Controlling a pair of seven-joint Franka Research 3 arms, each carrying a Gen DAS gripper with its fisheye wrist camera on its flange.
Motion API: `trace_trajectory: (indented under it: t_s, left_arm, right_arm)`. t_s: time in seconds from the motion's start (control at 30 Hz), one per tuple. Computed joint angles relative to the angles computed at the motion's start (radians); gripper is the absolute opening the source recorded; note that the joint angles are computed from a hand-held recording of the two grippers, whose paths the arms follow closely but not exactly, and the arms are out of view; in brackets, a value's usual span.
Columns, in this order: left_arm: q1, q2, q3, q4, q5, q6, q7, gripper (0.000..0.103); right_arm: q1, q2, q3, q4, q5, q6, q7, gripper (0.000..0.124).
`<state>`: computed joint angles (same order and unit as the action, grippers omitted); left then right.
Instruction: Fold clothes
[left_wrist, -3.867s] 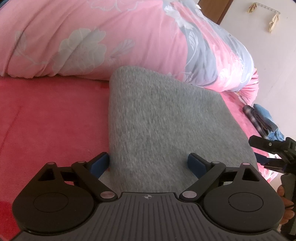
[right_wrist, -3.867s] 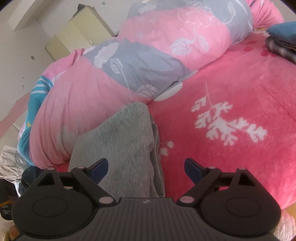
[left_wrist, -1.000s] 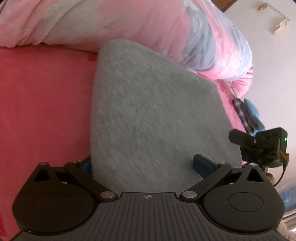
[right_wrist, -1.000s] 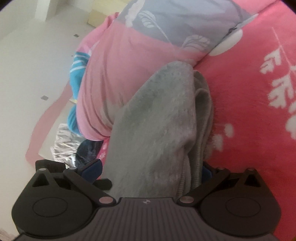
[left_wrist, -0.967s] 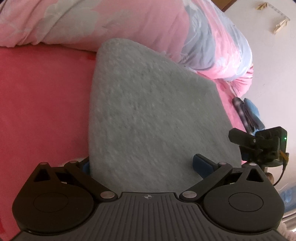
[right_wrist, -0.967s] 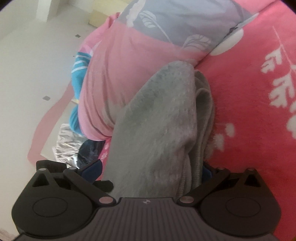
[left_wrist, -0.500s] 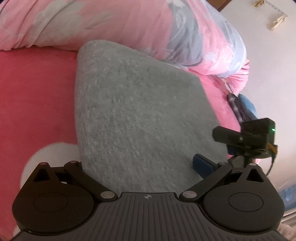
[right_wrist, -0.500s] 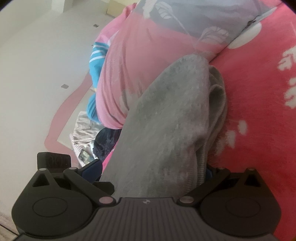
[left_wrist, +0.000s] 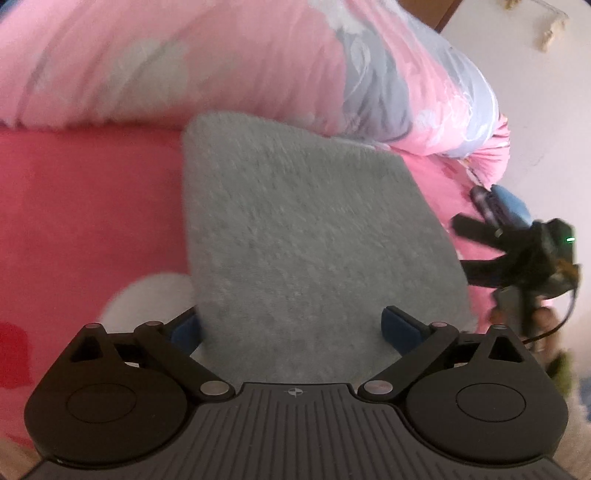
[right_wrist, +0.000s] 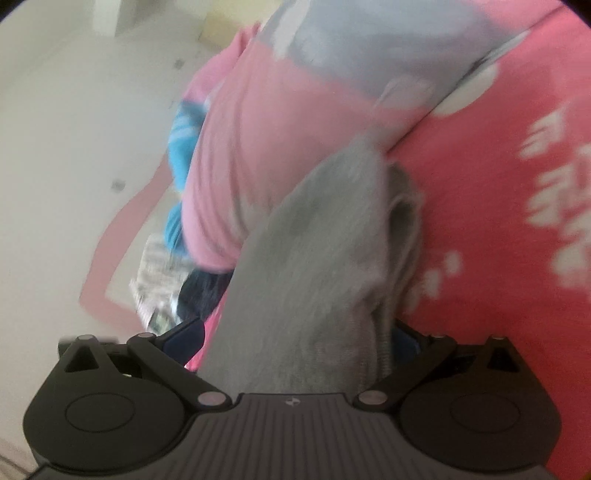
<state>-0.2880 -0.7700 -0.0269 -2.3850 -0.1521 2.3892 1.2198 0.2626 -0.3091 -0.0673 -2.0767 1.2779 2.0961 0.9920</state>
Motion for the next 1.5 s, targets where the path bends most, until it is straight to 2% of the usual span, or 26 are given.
trace_trajectory:
  t_s: [0.13,0.23,0.37,0.43,0.57,0.6,0.67,0.8,1.0,1.2,1.5]
  left_arm:
    - [0.053,-0.07,-0.046,-0.026,0.101,0.013,-0.002,0.099]
    - [0.065,-0.097,-0.055,-0.035,0.154,0.046,-0.003,0.1]
    - [0.066,-0.069,-0.057,-0.005,0.188,0.05,-0.009,0.1]
    - [0.077,-0.037,-0.077,0.006,0.209,0.07,-0.027,0.101]
    - [0.112,-0.008,-0.117,0.007,0.274,0.06,-0.073,0.1]
    - [0.104,-0.007,-0.113,0.001,0.28,0.06,-0.069,0.1]
    - [0.092,-0.004,-0.105,-0.009,0.287,0.054,-0.062,0.1]
    - [0.095,0.004,-0.109,-0.014,0.299,0.037,-0.087,0.1]
    - [0.086,0.01,-0.099,-0.016,0.292,0.032,-0.102,0.101]
    - [0.092,0.013,-0.112,-0.011,0.311,0.024,-0.114,0.101]
    - [0.101,0.018,-0.128,-0.009,0.348,0.027,-0.123,0.102]
  right_arm:
    - [-0.017,-0.139,0.037,-0.099,-0.042,0.205,0.048,0.103]
    - [-0.015,-0.255,0.074,-0.173,-0.107,0.342,0.087,0.103]
    - [-0.009,-0.353,0.143,-0.222,-0.231,0.453,0.146,0.102]
    - [-0.017,-0.371,0.198,-0.224,-0.306,0.508,0.196,0.1]
    - [-0.05,-0.389,0.3,-0.218,-0.476,0.574,0.299,0.093]
    - [-0.065,-0.391,0.332,-0.218,-0.525,0.592,0.324,0.089]
    - [-0.097,-0.386,0.389,-0.211,-0.614,0.614,0.38,0.083]
    - [-0.13,-0.396,0.458,-0.237,-0.729,0.632,0.481,0.065]
    - [-0.148,-0.413,0.505,-0.291,-0.89,0.615,0.556,0.059]
    - [-0.106,-0.419,0.486,-0.336,-0.98,0.663,0.595,0.059]
    - [-0.024,-0.398,0.412,-0.355,-1.08,0.697,0.651,0.059]
